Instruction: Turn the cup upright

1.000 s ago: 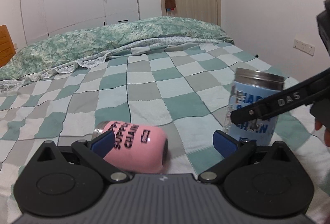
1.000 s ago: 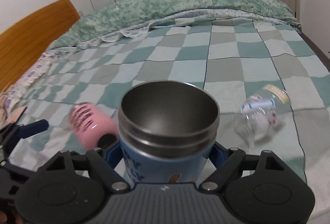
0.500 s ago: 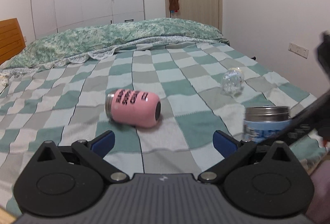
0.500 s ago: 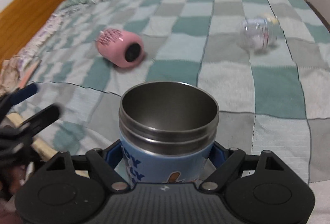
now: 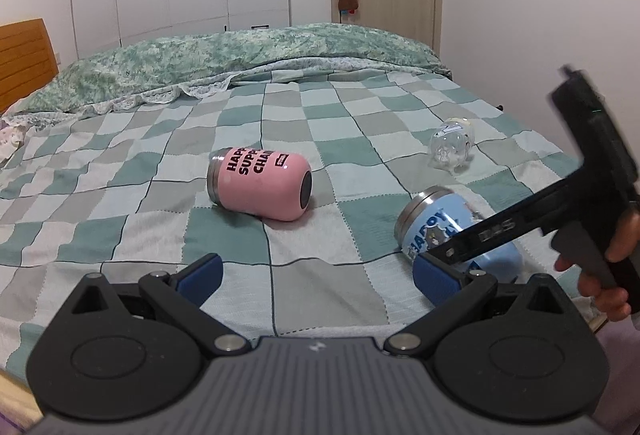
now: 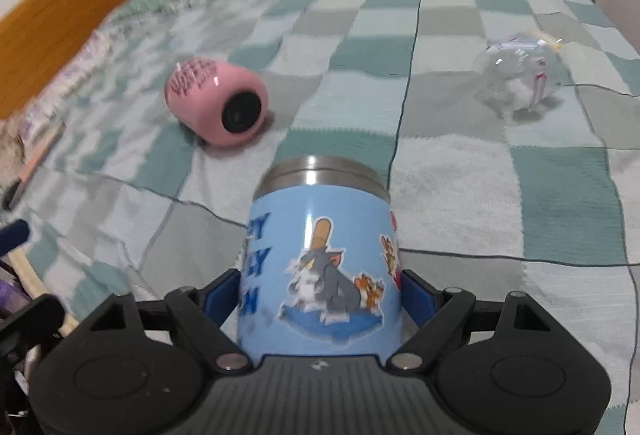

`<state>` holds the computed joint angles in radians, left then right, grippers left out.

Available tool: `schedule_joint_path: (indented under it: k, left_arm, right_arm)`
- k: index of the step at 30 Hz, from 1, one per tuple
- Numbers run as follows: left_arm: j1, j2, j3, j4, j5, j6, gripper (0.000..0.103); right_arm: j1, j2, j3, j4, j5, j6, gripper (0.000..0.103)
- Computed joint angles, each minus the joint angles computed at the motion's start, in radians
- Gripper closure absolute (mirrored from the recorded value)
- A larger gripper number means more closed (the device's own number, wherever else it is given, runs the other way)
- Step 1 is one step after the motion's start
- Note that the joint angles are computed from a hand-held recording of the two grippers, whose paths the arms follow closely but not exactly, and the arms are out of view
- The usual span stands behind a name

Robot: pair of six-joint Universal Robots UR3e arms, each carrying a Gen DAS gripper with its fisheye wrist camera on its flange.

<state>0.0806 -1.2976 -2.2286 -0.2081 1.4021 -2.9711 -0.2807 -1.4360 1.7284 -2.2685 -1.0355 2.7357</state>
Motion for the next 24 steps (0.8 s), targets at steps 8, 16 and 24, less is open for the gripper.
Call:
schedule_joint_path:
  k: [8,16,24]
  left_arm:
    - [-0.181,-0.102,0.12,-0.027,0.148,-0.11,0.0]
    - [-0.391,-0.37,0.411,-0.143,0.305,-0.283,0.0]
    - [-0.454,-0.651,0.851,-0.489,0.394,-0.451,0.0]
  right_arm:
    - [-0.391,-0.409,0.437,-0.132,0.328,-0.265,0.005]
    - [-0.683,-0.545,0.652,-0.02,0.522,-0.639,0.005]
    - [-0.697,-0.311,0.741,-0.428,0.59,-0.692,0.005]
